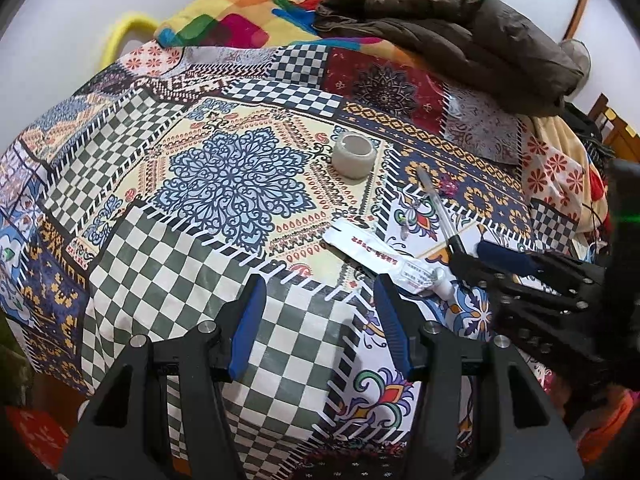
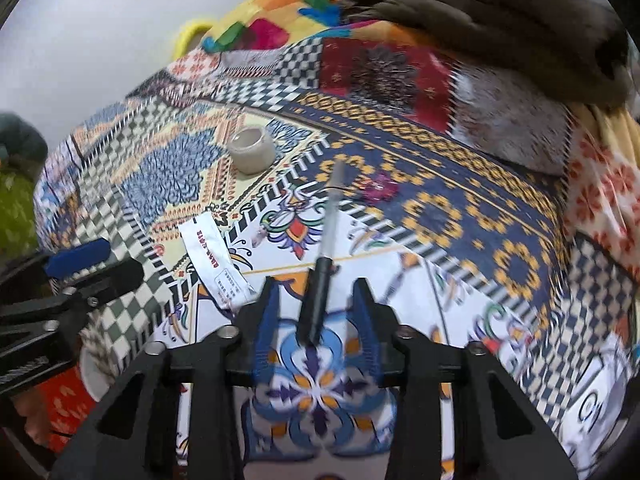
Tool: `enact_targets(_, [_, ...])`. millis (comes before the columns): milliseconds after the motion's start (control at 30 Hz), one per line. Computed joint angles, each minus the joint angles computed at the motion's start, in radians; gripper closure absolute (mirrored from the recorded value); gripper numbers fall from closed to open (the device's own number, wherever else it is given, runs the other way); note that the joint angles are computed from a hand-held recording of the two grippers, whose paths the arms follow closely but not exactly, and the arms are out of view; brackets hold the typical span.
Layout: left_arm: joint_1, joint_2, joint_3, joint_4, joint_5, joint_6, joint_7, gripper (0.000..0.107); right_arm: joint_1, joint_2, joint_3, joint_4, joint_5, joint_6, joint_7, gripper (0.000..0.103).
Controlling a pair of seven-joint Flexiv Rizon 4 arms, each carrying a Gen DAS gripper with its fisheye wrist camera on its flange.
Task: Collect trash
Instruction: 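Grasp the black pen with the right tool while the left tool grasps the white tube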
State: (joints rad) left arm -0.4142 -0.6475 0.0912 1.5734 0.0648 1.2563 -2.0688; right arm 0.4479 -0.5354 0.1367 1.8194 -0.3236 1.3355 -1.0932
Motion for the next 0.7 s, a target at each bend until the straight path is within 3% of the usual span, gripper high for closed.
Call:
enact_targets(167, [-0.003, -0.024, 0.001, -0.037, 0.002, -0.046, 0.005, 0.052, 0.117, 0.019, -0.171, 0.081, -0.147, 0.085, 0.117, 0.09])
enact_targets(367, [-0.027, -0.053, -0.001, -0.099, 0.001, -0.07, -0.018, 0.052, 0.056, 0.067, -0.118, 0.158, -0.157, 0.111, 0.095, 0.09])
enact_targets(567, [-0.044, -0.112, -0.022, -0.22, 0.0, -0.15, -0.013, 0.052, -0.006, 0.099, -0.055, 0.191, -0.103, 0.091, 0.068, 0.09])
enact_targets(700, [-0.077, -0.156, 0.009, -0.3, 0.024, -0.218, -0.065, 0.052, -0.034, 0.111, -0.023, 0.205, -0.058, 0.091, 0.058, 0.09])
